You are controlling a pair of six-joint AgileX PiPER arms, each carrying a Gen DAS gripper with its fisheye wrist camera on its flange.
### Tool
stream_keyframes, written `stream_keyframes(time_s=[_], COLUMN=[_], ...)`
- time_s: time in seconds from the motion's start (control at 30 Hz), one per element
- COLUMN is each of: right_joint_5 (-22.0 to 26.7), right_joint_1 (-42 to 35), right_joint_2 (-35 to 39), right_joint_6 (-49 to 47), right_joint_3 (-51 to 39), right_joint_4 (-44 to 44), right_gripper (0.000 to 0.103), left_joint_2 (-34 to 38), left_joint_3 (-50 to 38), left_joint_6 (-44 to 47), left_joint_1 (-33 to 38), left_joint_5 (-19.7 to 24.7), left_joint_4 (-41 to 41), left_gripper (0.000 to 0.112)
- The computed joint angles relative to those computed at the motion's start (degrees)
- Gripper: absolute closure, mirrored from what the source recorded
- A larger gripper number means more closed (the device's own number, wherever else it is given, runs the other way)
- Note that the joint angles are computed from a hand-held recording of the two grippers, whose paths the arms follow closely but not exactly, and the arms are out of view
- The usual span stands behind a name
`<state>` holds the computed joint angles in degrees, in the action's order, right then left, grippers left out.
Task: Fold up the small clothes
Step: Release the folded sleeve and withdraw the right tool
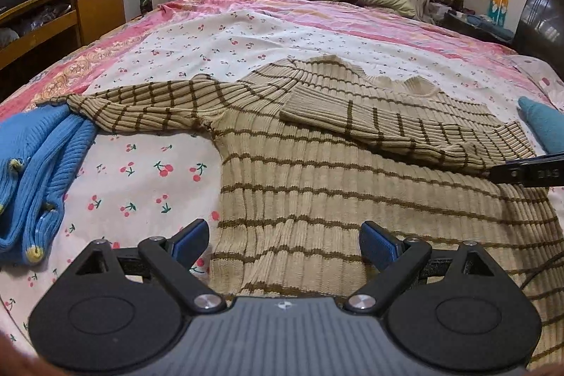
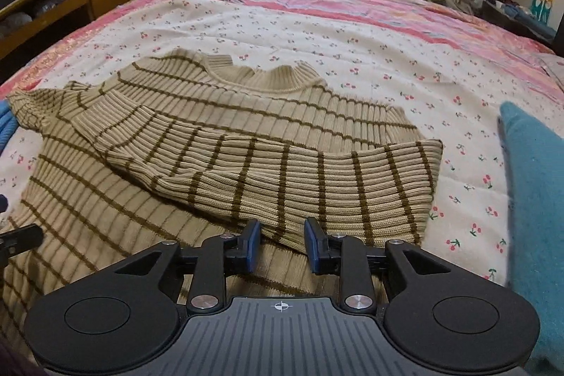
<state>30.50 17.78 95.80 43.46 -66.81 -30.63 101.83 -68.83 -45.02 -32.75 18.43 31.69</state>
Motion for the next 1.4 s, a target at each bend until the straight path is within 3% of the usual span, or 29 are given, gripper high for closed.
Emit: stream_keyframes(time_s=[0.17, 0.4, 0.6, 0.67, 0.7, 0.73, 0.83, 0.93, 1.07, 1.27, 1.4], right_joint_5=[-3.1, -5.9, -3.7, -0.7, 0.6, 1.2, 2.1, 0.8, 4.0, -1.3, -6.7], right_joint_1=[4.0, 8.3, 10.4, 10.8, 10.8, 10.9, 11.4, 11.4, 11.6, 10.6, 8.9], right_joint_2=[-2.2, 7.5, 16.6, 20.2, 21.6, 22.2, 22.5, 22.5, 25.9, 20.4, 11.8], right_joint_6=[2.0, -10.3, -17.6, -18.2, -18.1, -17.6, -12.7, -11.2, -16.9, -12.7, -1.0], right_joint_3=[1.8, -9.4, -21.1, -26.2, -28.4, -29.6, -31.5, -32.5, -37.1, -29.4, -17.5], right_joint_4=[-6.2, -1.6, 2.0, 2.5, 3.1, 3.3, 0.6, 0.2, 5.8, 6.7, -0.8], right_gripper=[0.074, 0.070, 0.068, 0.073, 0.083, 0.087, 0.093, 0.093, 0.087, 0.083, 0.083], left_joint_2=[0.3, -1.0, -1.5, -1.6, -1.7, -1.8, -2.0, -2.2, -2.2, -1.6, -1.5], left_joint_3=[-0.3, 0.9, 1.5, 1.6, 1.7, 1.8, 2.1, 2.3, 2.3, 2.0, 2.6], left_joint_6=[0.5, -4.6, -2.5, -2.3, -2.5, -2.5, -1.3, -1.0, -1.3, -0.4, -1.7], left_joint_1=[0.6, 2.2, 4.5, 4.7, 4.8, 5.0, 5.5, 5.8, 5.8, 5.9, 6.1], left_joint_5=[0.0, -0.7, -2.1, -2.2, -2.3, -2.6, -3.2, -3.7, -3.6, -3.7, -5.1], left_joint_4=[-1.0, 3.1, -1.0, -1.3, -1.1, -1.2, -2.6, -3.0, -2.7, -3.3, -2.3], left_gripper=[0.015, 0.015, 0.015, 0.015, 0.015, 0.015, 0.015, 0.015, 0.015, 0.015, 0.015])
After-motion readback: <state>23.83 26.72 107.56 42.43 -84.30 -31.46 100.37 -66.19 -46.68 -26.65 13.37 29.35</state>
